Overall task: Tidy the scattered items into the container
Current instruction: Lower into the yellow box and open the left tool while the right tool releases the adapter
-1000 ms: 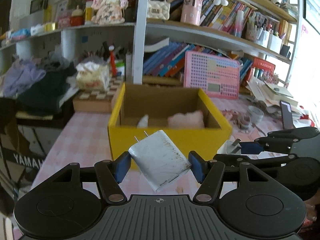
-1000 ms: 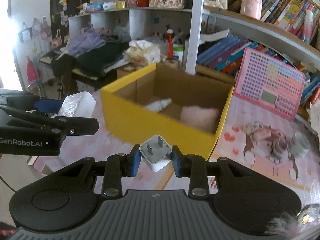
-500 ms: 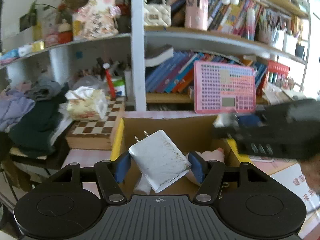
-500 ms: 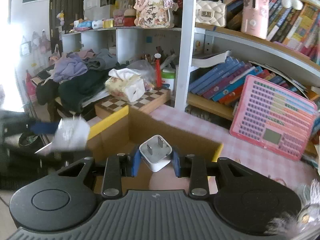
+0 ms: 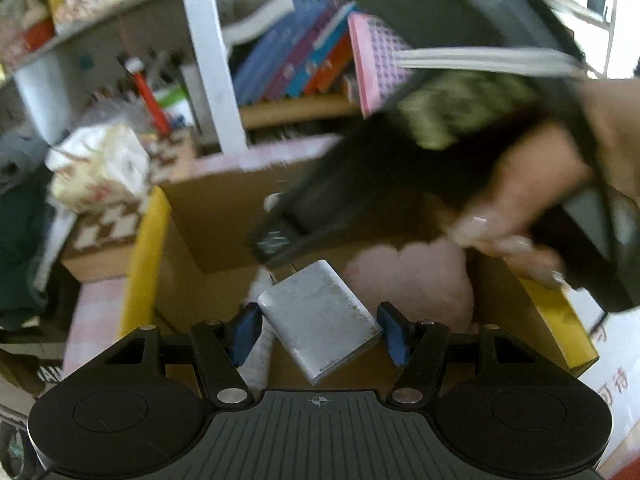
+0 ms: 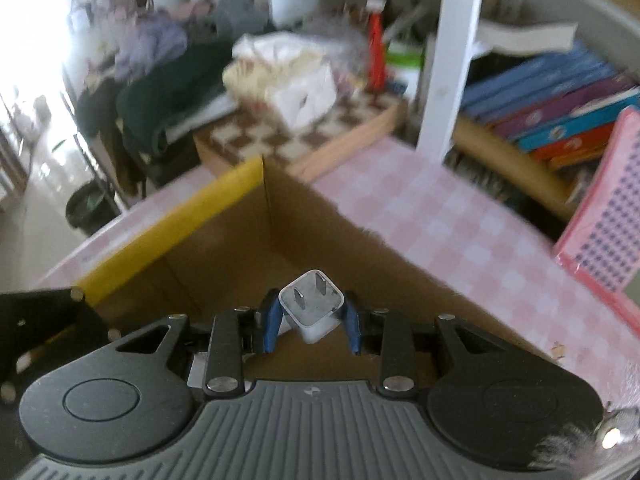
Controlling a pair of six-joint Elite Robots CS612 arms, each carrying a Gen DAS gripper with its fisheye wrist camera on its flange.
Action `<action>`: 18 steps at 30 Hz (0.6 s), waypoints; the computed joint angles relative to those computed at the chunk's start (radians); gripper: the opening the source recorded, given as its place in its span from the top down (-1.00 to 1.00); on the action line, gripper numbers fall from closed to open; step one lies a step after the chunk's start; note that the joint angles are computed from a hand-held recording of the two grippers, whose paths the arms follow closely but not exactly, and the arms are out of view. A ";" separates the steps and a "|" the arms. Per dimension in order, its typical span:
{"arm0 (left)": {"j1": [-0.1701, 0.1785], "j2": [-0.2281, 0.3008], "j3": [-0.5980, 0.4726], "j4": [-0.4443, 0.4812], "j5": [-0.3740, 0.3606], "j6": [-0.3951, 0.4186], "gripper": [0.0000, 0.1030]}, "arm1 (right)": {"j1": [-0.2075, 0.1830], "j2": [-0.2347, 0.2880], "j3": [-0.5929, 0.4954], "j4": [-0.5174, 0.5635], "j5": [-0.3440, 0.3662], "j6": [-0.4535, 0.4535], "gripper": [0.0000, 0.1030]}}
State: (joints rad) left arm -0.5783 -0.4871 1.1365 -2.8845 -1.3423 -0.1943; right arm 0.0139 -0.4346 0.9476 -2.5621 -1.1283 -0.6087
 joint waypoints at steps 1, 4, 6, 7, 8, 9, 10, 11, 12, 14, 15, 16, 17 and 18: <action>0.004 0.003 -0.010 0.026 -0.021 -0.011 -0.23 | 0.003 0.013 -0.027 0.041 -0.012 -0.005 0.41; 0.015 0.015 -0.043 0.095 -0.073 -0.058 -0.23 | 0.012 0.050 -0.100 0.139 -0.052 0.007 0.41; 0.018 0.023 -0.058 0.123 -0.086 -0.079 -0.23 | 0.016 0.068 -0.134 0.176 -0.078 0.025 0.41; 0.020 0.025 -0.064 0.136 -0.095 -0.090 -0.23 | 0.018 0.076 -0.147 0.190 -0.093 0.032 0.41; 0.022 0.027 -0.069 0.147 -0.105 -0.104 -0.23 | 0.020 0.083 -0.158 0.201 -0.104 0.035 0.41; 0.023 0.028 -0.073 0.154 -0.113 -0.113 -0.23 | 0.021 0.088 -0.167 0.209 -0.113 0.035 0.41; 0.025 0.028 -0.075 0.159 -0.120 -0.119 -0.23 | 0.022 0.092 -0.173 0.216 -0.122 0.034 0.41; 0.025 0.028 -0.078 0.166 -0.127 -0.124 -0.23 | 0.023 0.094 -0.177 0.222 -0.128 0.032 0.41; 0.026 0.028 -0.079 0.173 -0.132 -0.127 -0.23 | 0.024 0.097 -0.182 0.230 -0.132 0.031 0.41; 0.025 0.027 -0.080 0.182 -0.135 -0.125 -0.23 | 0.025 0.100 -0.187 0.243 -0.134 0.033 0.41; 0.024 0.027 -0.081 0.185 -0.134 -0.124 -0.23 | 0.025 0.101 -0.187 0.247 -0.132 0.035 0.41; 0.023 0.026 -0.081 0.188 -0.131 -0.123 -0.23 | 0.025 0.101 -0.187 0.249 -0.131 0.036 0.41; 0.022 0.026 -0.081 0.190 -0.126 -0.121 -0.23 | 0.025 0.100 -0.185 0.249 -0.131 0.036 0.41; 0.021 0.026 -0.083 0.192 -0.121 -0.118 -0.23 | 0.026 0.097 -0.180 0.247 -0.129 0.036 0.41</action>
